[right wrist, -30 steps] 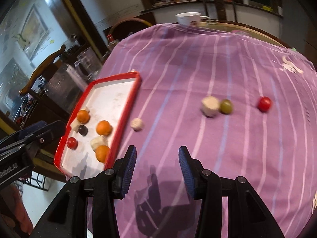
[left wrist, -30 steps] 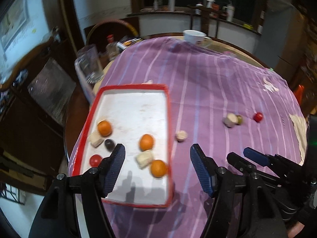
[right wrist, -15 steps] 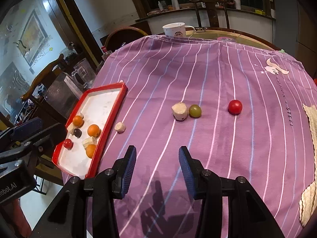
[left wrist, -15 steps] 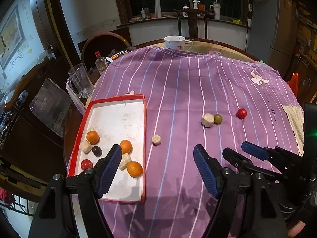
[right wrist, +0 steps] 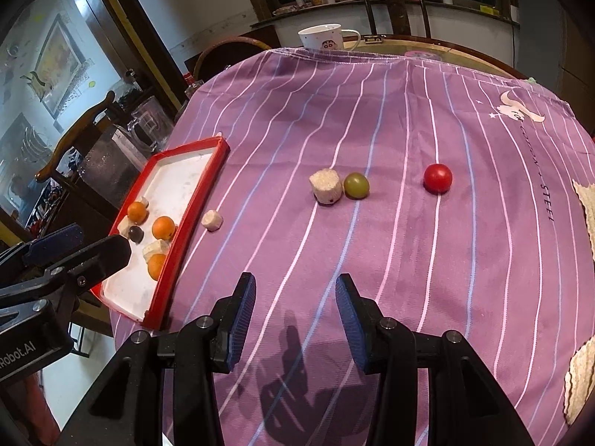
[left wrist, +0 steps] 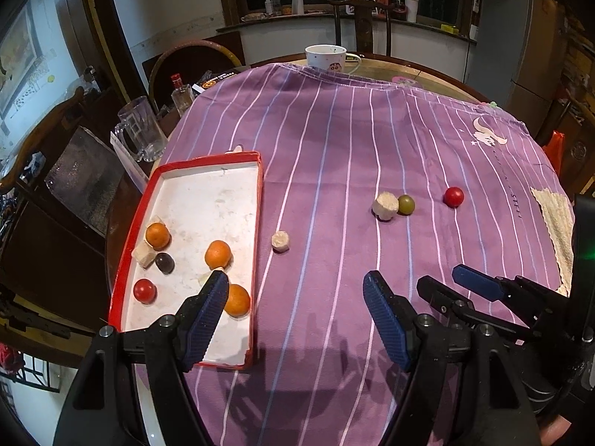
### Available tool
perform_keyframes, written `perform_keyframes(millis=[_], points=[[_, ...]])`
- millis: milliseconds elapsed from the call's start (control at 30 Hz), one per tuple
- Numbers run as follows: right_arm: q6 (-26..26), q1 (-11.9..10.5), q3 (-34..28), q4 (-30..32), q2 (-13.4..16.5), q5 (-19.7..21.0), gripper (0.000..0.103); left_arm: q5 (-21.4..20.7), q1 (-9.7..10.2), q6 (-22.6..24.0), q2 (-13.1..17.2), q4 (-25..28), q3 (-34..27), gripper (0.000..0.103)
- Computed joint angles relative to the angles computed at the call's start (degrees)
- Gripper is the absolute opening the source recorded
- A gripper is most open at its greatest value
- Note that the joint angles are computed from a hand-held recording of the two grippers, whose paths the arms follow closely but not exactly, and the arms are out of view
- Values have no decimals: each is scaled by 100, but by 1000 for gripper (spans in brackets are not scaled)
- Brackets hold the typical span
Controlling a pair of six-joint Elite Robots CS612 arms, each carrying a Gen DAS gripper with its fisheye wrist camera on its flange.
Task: Organize fruits
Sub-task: 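Withdraw both tools from the tray toward the remaining items on the cloth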
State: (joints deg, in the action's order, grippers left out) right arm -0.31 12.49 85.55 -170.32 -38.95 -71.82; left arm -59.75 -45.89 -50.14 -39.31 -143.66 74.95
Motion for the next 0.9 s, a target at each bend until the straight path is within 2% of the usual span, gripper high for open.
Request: perform_keyframes(millis=[400,733,900], points=[[66,-22,-75,164,62,-47,49,-342,89,13,109,-17,-102,74],[206,-136,-6,194,130,-231,49,-1343,293,-399,422,-265,-242,74],[385,-260,-125,342,213,-314,49,-1496,340,-260,628,-236,-519,74]])
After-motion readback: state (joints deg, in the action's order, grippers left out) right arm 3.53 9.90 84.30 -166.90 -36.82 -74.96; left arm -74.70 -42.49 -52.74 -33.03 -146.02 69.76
